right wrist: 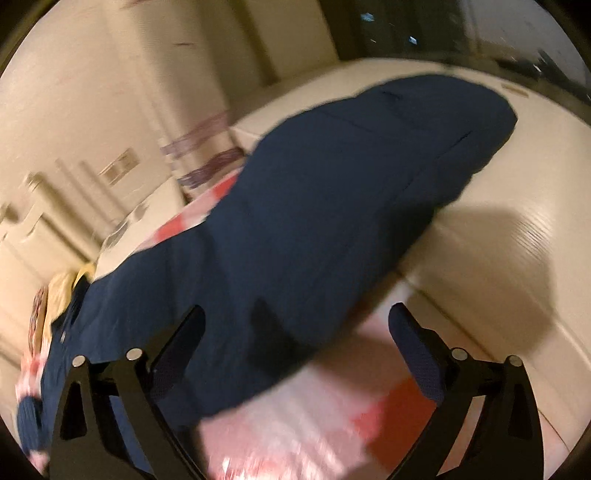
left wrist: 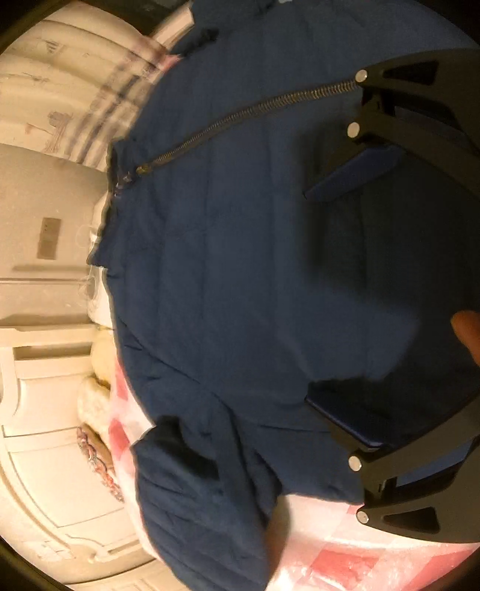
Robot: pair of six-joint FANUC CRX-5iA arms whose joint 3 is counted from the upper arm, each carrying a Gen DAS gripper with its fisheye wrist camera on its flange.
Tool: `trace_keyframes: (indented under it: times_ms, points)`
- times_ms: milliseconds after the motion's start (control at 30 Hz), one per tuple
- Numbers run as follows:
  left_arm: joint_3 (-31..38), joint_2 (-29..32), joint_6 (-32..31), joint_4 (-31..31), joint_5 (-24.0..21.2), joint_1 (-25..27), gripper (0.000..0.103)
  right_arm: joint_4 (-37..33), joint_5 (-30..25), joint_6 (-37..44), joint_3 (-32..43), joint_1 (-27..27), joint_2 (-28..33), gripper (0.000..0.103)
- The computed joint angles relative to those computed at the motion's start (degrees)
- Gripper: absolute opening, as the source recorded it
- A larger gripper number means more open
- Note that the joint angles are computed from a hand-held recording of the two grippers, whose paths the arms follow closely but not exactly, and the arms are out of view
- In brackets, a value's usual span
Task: Fold large clothes
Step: 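Grasp the navy jacket sleeve with the right tool and fold it across the body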
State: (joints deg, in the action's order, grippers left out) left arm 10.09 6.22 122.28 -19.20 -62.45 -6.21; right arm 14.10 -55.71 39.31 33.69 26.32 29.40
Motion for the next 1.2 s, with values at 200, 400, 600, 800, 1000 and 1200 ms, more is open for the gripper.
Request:
trace_keyframes:
  times_ms: [200, 400, 600, 800, 1000, 1200]
  points:
    - [1.1, 1.0, 0.3, 0.0, -1.4, 0.0, 0.101, -5.4, 4.1, 2.4, 1.9, -1.8, 1.4, 0.037]
    - [2.3, 1.9, -0.7, 1.0, -2.3, 0.3, 0.101, 9.0, 19.2, 4.6, -7.8, 5.5, -5.4, 0.028]
    - [1.0, 0.9, -0.3, 1.3, -0.9, 0.6, 0.101, -6.1, 13.7, 30.3, 2.6, 12.8, -3.0, 0.028]
    - [-0.1, -0.1, 1.1, 1.3, 0.1, 0.8, 0.101, -10.6, -9.3, 38.4, 20.4, 17.0, 10.6, 0.037]
    - [-0.3, -0.2, 1.3, 1.2, 0.2, 0.7, 0.101, -22.5, -15.2, 42.3, 22.5, 13.5, 9.2, 0.082]
    - [-0.7, -0.6, 1.7, 0.9, 0.8, 0.6, 0.101, -31.0, -0.2, 34.6, 2.6, 4.4, -5.1, 0.082]
